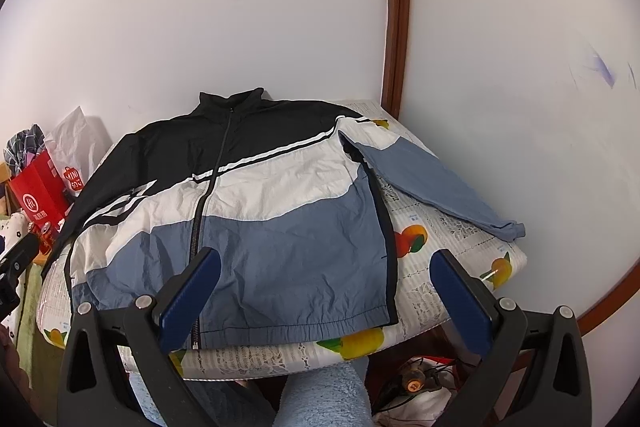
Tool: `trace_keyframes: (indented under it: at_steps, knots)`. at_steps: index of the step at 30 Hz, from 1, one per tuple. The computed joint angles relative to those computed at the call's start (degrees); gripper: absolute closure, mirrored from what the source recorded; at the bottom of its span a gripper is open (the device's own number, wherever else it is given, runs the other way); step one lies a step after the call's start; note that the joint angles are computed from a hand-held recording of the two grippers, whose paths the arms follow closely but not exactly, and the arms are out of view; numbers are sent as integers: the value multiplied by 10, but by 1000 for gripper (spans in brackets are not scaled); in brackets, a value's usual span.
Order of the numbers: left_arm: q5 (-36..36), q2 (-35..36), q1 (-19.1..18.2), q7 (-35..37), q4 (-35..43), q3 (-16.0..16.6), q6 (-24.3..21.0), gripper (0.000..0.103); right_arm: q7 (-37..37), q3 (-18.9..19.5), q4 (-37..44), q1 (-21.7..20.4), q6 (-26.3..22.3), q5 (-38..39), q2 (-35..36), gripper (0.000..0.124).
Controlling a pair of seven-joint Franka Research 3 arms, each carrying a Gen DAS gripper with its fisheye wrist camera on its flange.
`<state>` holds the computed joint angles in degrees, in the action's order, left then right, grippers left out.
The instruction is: Fold large clothes
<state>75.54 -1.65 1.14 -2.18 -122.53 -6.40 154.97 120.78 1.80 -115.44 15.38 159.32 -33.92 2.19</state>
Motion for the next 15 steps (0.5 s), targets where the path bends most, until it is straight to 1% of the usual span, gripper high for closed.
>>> trace_keyframes:
  at_steps: [15]
  knots:
    - [-5, -4, 1, 4, 1, -1, 0, 0, -1, 0, 0, 0, 4, 1, -1, 21]
